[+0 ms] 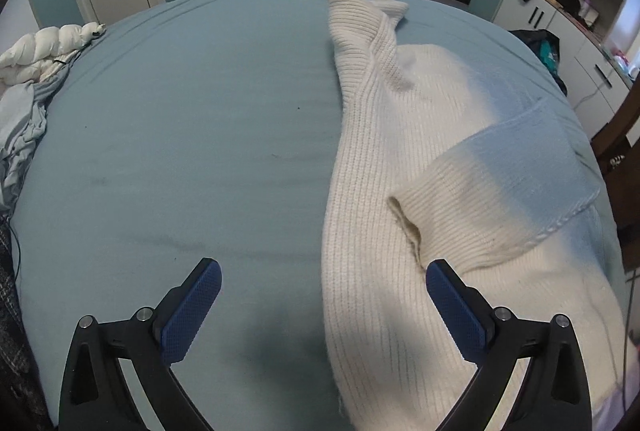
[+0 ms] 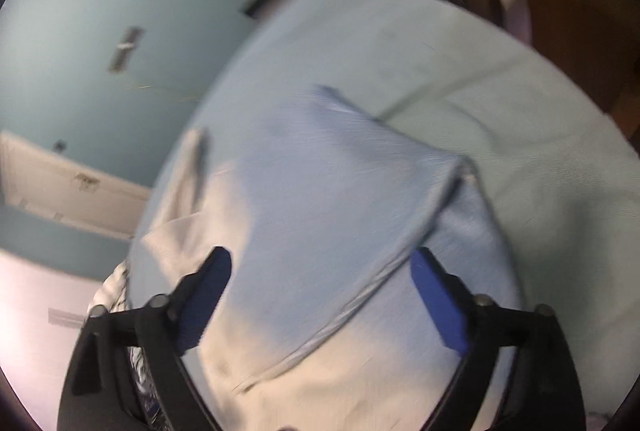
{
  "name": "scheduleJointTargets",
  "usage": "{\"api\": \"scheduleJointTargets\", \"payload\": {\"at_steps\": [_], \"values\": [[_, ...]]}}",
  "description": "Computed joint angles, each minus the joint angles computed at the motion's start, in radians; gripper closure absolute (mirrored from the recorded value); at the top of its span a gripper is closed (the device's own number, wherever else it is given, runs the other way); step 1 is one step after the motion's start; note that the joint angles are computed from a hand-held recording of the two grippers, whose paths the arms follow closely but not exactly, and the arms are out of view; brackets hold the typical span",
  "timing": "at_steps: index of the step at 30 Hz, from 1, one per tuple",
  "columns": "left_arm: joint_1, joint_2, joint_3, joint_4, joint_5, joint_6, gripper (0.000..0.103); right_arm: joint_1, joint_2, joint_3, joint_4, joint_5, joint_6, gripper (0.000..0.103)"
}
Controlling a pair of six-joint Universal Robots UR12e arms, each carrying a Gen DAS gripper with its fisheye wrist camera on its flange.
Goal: Fold small clothes
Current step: 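Withdraw the left gripper from the folded sleeve, then grasp the cuff of the unfolded sweater sleeve with the left gripper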
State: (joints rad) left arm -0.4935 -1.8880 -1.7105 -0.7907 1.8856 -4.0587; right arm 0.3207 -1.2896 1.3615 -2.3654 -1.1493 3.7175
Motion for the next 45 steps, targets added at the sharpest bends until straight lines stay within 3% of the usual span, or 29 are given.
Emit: {"api": "scheduleJointTargets", "payload": {"at_steps": [3, 5, 8, 12, 15, 19, 27, 29, 32, 34, 37, 38, 39, 40, 41, 43, 45], "values": [[0.010, 0.004, 0.011, -0.016, -0.008, 0.017, 0.000, 0.041, -0.040, 0.098, -0.206, -0.013, 0.044, 0.003], [0.019, 0.001, 0.024, -0.022, 0.007, 0.044, 0.000, 0.068, -0.019, 0.133, -0.348, -0.014, 0.071, 0.002], [0.034, -0.025, 0.083, -0.086, 0.071, 0.122, 0.000, 0.114, 0.003, 0.181, -0.476, -0.034, 0.000, 0.002], [0.064, -0.089, 0.191, -0.155, 0.173, 0.256, 0.000, 0.159, 0.021, 0.187, -0.470, -0.102, -0.161, 0.002], [0.103, -0.144, 0.282, -0.178, 0.171, 0.328, 0.000, 0.153, 0.022, 0.220, -0.517, -0.079, -0.155, 0.002], [0.158, -0.243, 0.441, -0.252, 0.137, 0.380, 0.000, 0.138, 0.031, 0.225, -0.474, -0.049, -0.122, 0.002], [0.209, -0.490, 0.819, -0.417, 0.179, 0.490, 0.000, 0.170, 0.026, 0.229, -0.493, -0.159, -0.163, 0.002], [0.219, -0.548, 0.906, -0.441, 0.165, 0.489, 0.000, 0.171, 0.030, 0.227, -0.490, -0.154, -0.165, 0.002], [0.240, -0.629, 1.023, -0.471, 0.074, 0.473, 0.000, 0.169, 0.034, 0.230, -0.503, -0.145, -0.150, 0.002], [0.244, -0.693, 1.114, -0.508, 0.052, 0.482, 0.000, 0.167, 0.037, 0.235, -0.522, -0.141, -0.138, 0.002], [0.244, -0.804, 1.292, -0.632, 0.045, 0.495, 0.000, 0.167, 0.039, 0.242, -0.555, -0.146, -0.127, 0.002], [0.244, -0.833, 1.338, -0.673, 0.047, 0.499, 0.002, 0.168, 0.039, 0.245, -0.570, -0.149, -0.126, 0.002], [0.242, -0.858, 1.379, -0.712, 0.051, 0.503, 0.023, 0.170, 0.039, 0.248, -0.584, -0.156, -0.125, 0.002], [0.241, -0.863, 1.385, -0.724, 0.052, 0.504, 0.070, 0.171, 0.039, 0.251, -0.599, -0.162, -0.126, 0.002], [0.244, -0.847, 1.352, -0.708, 0.020, 0.499, 0.083, 0.172, 0.038, 0.255, -0.611, -0.167, -0.126, 0.002], [0.246, -0.789, 1.253, -0.637, 0.001, 0.465, 0.089, 0.175, 0.037, 0.262, -0.640, -0.180, -0.124, 0.002], [0.245, -0.722, 1.158, -0.593, 0.047, 0.422, 0.090, 0.179, 0.036, 0.267, -0.673, -0.200, -0.120, 0.002]]}}
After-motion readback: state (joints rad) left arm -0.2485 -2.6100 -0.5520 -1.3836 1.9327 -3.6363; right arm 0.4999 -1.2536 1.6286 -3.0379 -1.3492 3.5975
